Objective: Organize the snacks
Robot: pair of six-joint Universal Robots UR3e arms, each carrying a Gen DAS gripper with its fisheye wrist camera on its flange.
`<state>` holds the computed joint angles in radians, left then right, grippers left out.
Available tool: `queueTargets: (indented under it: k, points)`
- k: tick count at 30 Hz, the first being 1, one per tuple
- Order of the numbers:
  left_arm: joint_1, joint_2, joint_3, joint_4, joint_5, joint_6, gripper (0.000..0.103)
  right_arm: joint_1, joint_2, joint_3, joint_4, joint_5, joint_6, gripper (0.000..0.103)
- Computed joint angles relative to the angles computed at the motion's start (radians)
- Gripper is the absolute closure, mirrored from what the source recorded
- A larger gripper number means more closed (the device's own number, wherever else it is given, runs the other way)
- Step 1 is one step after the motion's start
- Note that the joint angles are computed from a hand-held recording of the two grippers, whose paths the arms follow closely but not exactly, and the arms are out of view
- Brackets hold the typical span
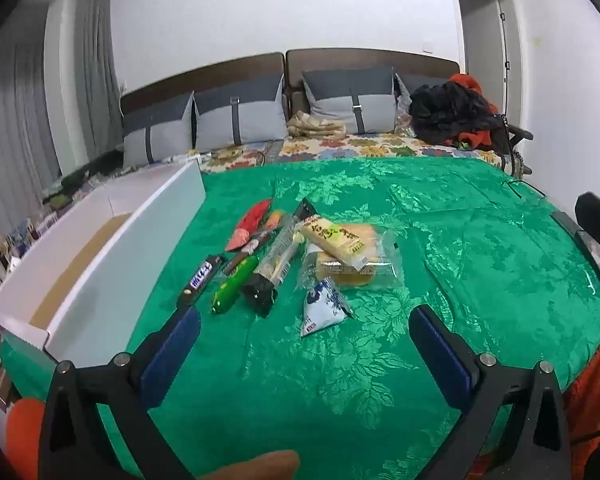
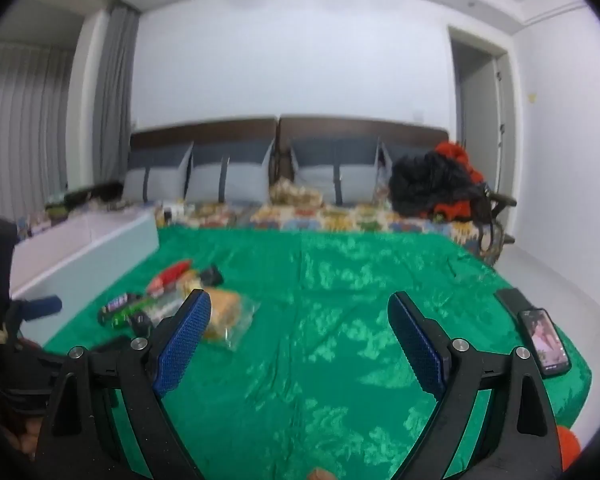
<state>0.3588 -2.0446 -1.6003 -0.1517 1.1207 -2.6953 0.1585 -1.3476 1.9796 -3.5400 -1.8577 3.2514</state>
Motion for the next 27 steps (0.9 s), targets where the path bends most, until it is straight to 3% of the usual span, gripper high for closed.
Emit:
queueTargets:
  k: [1, 5, 17, 27]
  points:
    - [0.019, 0.013, -0.023, 0.018, -0.017, 0.001, 0.000, 0.008, 0.029, -0.019, -0.005, -0.010, -0.001, 0.010]
    - [0.012, 0.005, -0.011, 0.012, 0.015, 0.016, 0.000, 0.030, 0.078, -0.129, 0.214, -0.033, -0.021, 0.010]
    - [0.024, -0.026, 0.060, -0.097, 0.053, 0.003, 0.000, 0.037, 0.150, -0.179, 0.210, 0.004, -0.042, 0.010]
    - [0.021, -0.029, 0.065, -0.107, 0.052, 0.021, 0.000, 0.022, 0.152, -0.172, 0.243, 0.063, -0.040, 0.010]
